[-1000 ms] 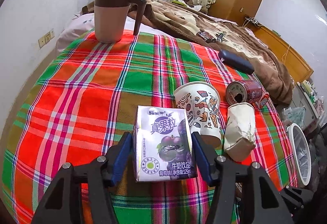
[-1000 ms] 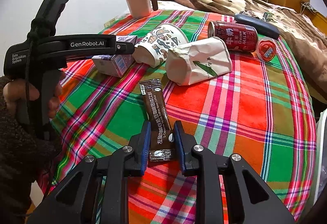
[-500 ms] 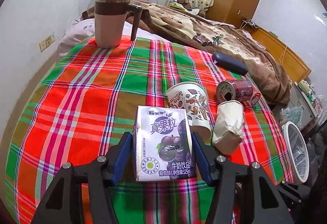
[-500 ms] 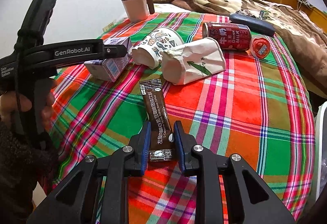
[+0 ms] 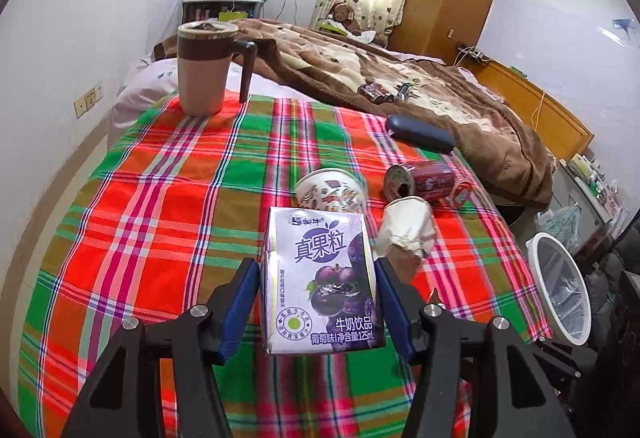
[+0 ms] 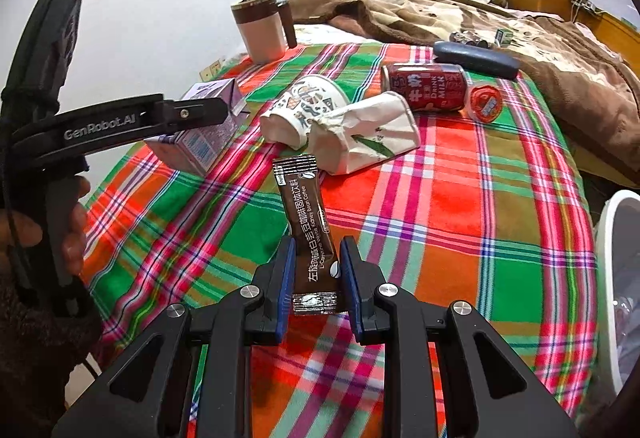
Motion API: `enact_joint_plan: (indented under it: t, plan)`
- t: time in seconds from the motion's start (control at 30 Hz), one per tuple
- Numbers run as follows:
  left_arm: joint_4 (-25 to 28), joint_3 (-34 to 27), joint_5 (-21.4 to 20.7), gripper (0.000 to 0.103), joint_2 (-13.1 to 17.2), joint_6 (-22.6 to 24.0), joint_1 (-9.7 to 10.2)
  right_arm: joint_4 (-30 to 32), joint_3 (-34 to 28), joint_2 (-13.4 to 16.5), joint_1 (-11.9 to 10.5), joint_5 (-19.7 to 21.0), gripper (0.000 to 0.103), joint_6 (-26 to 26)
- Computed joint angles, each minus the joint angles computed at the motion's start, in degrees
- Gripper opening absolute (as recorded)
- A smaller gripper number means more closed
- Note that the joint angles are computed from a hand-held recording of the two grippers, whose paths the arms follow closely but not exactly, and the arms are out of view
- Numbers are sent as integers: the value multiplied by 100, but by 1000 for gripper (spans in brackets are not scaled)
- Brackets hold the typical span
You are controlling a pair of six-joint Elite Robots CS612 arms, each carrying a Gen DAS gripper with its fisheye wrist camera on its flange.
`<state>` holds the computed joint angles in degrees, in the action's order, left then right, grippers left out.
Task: Collect trash
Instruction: 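Carry the carton and wrapper over the bin and release both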
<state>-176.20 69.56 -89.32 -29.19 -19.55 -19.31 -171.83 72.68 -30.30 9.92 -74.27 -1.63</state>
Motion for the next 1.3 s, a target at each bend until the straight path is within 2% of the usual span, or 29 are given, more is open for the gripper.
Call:
enact_joint_plan:
  t: [0.57,1.0,1.3]
  plan:
    - [-476,362,-75,59,-260,317,-288,-698,462,-229,-204,-211,24,451]
    - [-599,280,-305,59,-255,609,-634,-1387,1010,-484,-458,-685,24,824]
    - [-391,40,-539,59,-149,817,-869,-1676,1284,-608,-635,-1024,24,1069]
